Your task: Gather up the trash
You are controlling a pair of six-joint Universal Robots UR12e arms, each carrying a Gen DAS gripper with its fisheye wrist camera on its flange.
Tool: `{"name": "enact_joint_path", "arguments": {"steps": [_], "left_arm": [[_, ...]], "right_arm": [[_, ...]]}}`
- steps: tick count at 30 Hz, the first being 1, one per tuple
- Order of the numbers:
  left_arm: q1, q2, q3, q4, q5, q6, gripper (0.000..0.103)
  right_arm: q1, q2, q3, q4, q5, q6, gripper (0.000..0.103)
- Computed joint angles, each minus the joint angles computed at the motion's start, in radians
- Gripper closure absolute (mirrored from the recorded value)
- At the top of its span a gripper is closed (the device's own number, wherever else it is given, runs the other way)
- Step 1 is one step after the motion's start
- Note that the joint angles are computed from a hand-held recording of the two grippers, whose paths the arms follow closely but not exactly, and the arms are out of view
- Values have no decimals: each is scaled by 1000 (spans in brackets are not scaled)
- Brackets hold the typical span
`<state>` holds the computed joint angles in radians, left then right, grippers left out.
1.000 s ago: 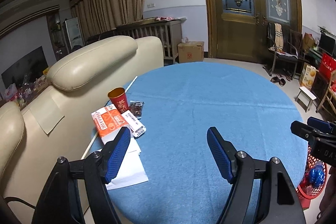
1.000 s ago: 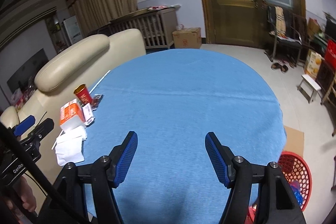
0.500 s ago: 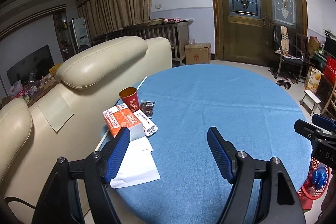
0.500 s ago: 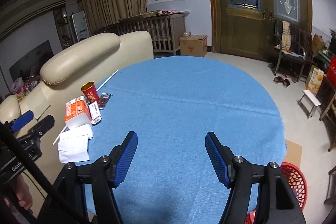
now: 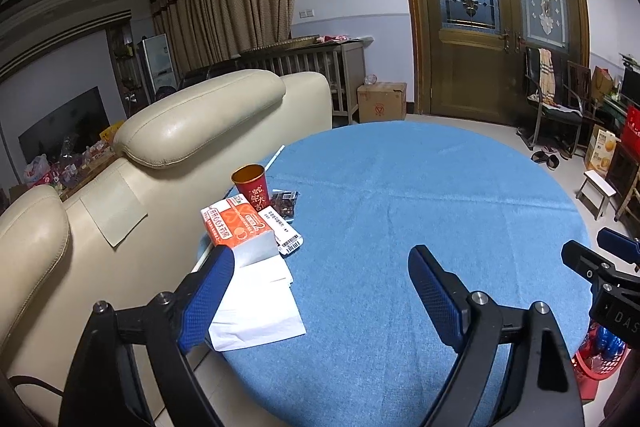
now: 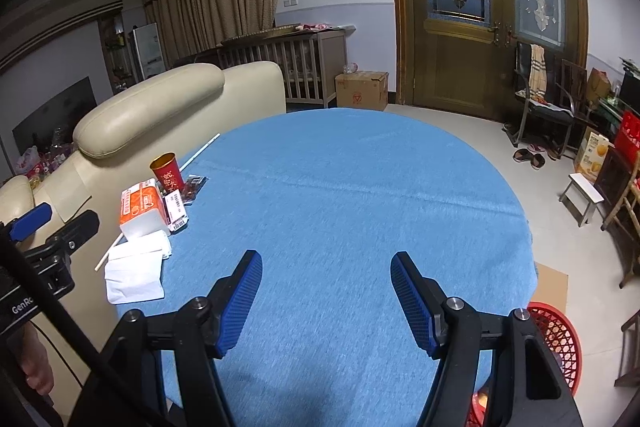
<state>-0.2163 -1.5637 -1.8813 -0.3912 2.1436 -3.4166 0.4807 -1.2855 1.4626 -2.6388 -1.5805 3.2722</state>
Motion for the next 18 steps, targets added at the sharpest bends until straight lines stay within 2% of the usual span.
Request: {"name": "enact_joint_path", "arguments": {"steps": [18], "left_arm": [[-28,-4,10,-7,-16,17,14]], "right_arm": [[-16,-30,45,-27,-3,41,33]]}}
